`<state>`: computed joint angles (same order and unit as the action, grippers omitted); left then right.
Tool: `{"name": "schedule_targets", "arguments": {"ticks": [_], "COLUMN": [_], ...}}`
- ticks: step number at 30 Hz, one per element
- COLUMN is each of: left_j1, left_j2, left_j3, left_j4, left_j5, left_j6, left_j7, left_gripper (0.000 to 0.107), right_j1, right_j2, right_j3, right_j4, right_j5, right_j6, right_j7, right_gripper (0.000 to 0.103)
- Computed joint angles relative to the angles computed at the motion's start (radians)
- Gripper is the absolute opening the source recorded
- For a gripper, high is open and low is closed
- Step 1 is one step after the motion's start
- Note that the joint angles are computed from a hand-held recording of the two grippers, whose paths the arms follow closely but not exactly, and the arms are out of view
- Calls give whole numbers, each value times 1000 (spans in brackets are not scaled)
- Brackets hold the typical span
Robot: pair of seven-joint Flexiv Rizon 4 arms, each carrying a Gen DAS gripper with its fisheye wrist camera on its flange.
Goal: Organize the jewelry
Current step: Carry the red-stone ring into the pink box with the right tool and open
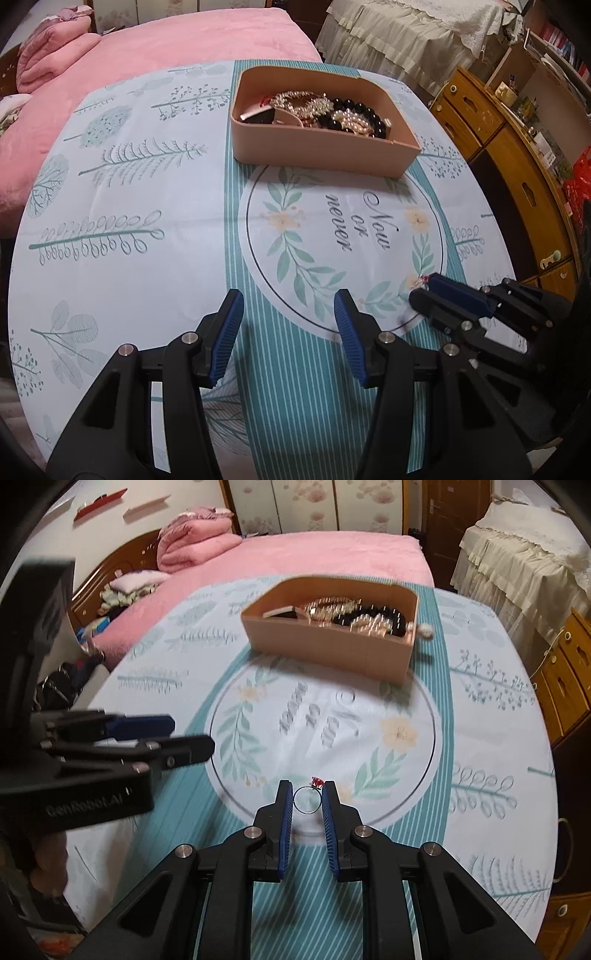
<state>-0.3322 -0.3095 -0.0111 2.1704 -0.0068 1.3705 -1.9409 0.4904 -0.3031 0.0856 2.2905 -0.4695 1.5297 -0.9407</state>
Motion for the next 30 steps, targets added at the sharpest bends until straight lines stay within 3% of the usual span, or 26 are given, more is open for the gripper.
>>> {"name": "schedule_targets", "arguments": {"ticks": [10,15,19,30], "left_j1": [37,79,99,83], "left_j2": [5,-16,-40,-127], "left_j3": [17,-4,-11,24], "left_j4": [-90,-159,-208,-340], "left_j5": [5,-38,-74,-50], "left_j6": [-22,-29,-34,-137], "left_j7": [18,68,91,109], "left_gripper": [48,49,60,62], "right_j1": [-61,-77,-65,-53], "right_j2": [-37,-89,-128,-225], "right_j3": [63,67,41,27], "right_j4": [-176,-315,-404,-567], "right_j5": [96,136,136,141], "right_j6": [-23,-66,-95,-207], "right_j7": [-49,-55,-47,-51], "right_gripper": [16,16,16,16]}}
